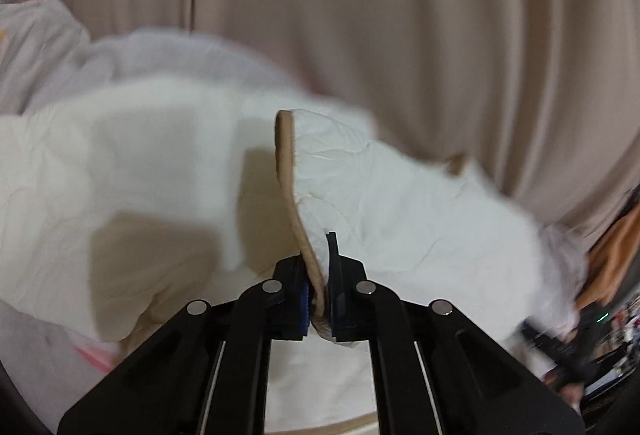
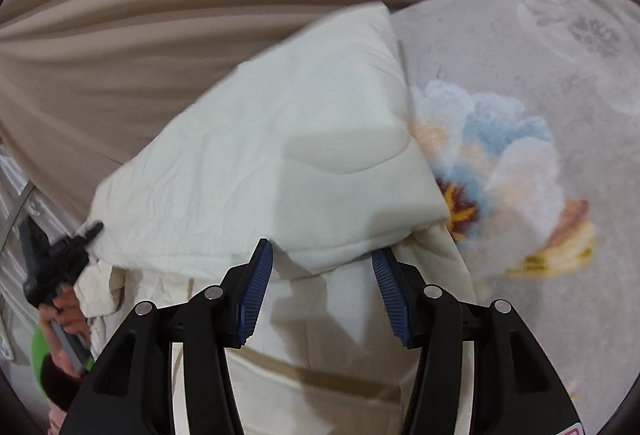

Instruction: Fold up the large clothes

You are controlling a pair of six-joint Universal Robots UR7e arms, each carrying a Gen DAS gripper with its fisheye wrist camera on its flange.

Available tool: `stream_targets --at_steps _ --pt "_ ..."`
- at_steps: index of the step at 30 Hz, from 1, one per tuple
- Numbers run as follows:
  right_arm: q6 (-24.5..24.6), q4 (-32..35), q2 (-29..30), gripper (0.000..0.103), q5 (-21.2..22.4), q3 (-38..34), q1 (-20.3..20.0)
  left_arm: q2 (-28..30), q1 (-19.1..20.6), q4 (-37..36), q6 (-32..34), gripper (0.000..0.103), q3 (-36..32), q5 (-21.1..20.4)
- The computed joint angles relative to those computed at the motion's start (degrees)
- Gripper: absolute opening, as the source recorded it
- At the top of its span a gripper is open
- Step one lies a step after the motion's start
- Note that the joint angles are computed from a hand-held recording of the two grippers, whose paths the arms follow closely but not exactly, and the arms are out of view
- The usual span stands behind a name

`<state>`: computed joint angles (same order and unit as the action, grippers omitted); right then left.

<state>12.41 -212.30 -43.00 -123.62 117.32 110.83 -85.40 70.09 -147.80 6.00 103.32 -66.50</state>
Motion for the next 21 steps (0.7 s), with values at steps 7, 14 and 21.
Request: stream_targets --at_steps 7,14,21 --pt "-6.1 -15.7 1.0 0.008 1.9 -0.5 1.8 2.5 2.8 -1.5 0.1 0.006 -0.3 -3.2" --pt "-2.8 -0.1 1.9 0.006 -6.0 -3.8 -1.4 4.5 2.6 -4.1 3.1 0.008 1.1 -1.1" --pt "-5.1 -0.1 -0.3 0.014 -14.4 -2.4 4.9 4.8 5.4 -5.6 1.8 0.009 0.9 -8.2"
